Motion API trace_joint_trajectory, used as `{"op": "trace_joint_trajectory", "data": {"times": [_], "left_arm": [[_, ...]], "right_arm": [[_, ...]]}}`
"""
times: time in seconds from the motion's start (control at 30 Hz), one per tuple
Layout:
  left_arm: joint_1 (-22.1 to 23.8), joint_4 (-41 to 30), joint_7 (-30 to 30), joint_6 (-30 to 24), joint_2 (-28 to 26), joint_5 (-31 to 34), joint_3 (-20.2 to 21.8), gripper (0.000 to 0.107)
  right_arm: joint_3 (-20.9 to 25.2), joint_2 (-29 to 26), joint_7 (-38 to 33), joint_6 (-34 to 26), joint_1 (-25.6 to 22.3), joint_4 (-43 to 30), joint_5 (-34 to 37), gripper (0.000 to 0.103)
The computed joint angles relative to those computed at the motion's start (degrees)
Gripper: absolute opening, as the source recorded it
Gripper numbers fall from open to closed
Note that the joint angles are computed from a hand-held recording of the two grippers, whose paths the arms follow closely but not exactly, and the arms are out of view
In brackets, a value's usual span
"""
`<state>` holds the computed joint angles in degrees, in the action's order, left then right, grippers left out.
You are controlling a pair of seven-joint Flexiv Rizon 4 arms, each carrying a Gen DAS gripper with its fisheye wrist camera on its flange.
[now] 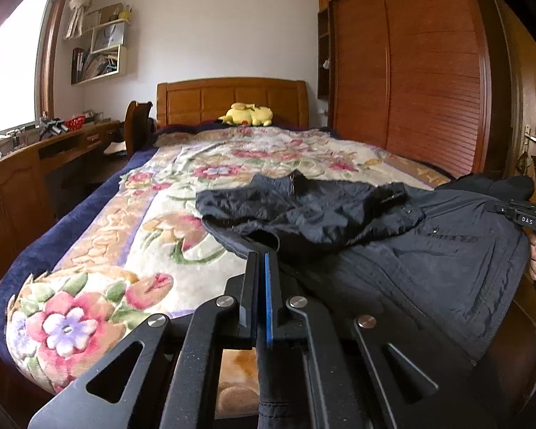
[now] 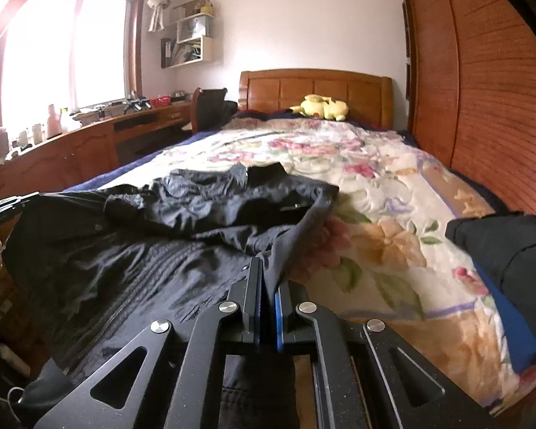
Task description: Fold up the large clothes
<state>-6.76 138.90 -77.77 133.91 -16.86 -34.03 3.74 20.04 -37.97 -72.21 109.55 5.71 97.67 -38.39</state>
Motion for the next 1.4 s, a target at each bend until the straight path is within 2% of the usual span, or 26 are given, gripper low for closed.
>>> {"op": "trace_joint_trajectory", "data": {"times": [0.13,0.27,0.4,0.5,0.6,0.67,0.8,0.87,0.93,0.97,1.0,1.13,1.23,1.4], "left_arm": [[-0.5,0.7,1.1,1.2,1.6,-0.5,0.2,0.003],[-1.2,1.2,2.8,2.8,3.1,-1.9,0.0,0.002],[-1.8,1.5,5.2,4.3,4.5,-4.0,-0.4,0.0],[-2.2,2.1,6.8,8.4,5.6,-5.4,-0.6,0.0],[-1.1,1.6,8.5,7.1,6.1,-6.1,-0.8,0.0],[-0.3,1.0,9.8,4.0,5.0,-7.8,-0.9,0.0],[3.7,2.0,3.6,-0.9,2.4,-3.2,0.1,0.0],[5.1,2.6,0.4,-3.0,1.1,-0.9,0.2,0.007],[7.7,2.4,-3.4,-6.0,-0.8,4.1,0.2,0.035],[7.9,2.2,-4.5,-6.6,-2.1,5.0,0.4,0.037],[7.5,2.0,-4.6,-6.9,-3.1,4.3,0.4,0.037],[9.5,1.0,-10.1,-9.4,-7.0,10.4,-0.3,0.037],[11.5,0.9,-13.8,-9.8,-8.9,15.1,-1.1,0.037],[8.4,1.5,-15.2,-6.8,-11.0,15.1,1.1,0.037]], "right_arm": [[1.2,1.7,0.3,2.2,-1.7,2.0,-1.2,0.005],[2.9,2.2,2.8,4.5,-4.6,2.8,-5.5,0.005],[0.7,3.4,5.2,6.6,-4.1,3.3,-8.0,0.005],[-0.8,4.1,7.6,7.4,-4.1,3.3,-10.3,0.005],[-4.0,4.3,7.8,7.4,-1.5,2.6,-9.8,0.005],[-3.3,3.3,9.4,5.2,-1.8,1.2,-11.6,0.005],[-1.6,1.4,9.3,1.9,-1.7,-0.2,-12.8,0.005],[0.5,0.2,9.1,0.7,-2.7,-1.0,-13.1,0.005],[2.0,-0.1,8.3,-1.1,-3.0,-1.8,-12.5,0.005],[3.2,-0.4,7.8,-2.1,-3.6,-2.2,-12.4,0.005],[3.5,-0.5,7.1,-2.6,-3.4,-2.5,-11.8,0.005],[5.7,-1.0,4.6,-5.0,-3.5,-3.9,-9.6,0.005],[5.7,-1.0,2.3,-5.1,-3.0,-3.6,-7.5,0.005],[8.4,-2.2,-1.6,-6.0,-4.0,-4.3,-5.0,0.005]]}}
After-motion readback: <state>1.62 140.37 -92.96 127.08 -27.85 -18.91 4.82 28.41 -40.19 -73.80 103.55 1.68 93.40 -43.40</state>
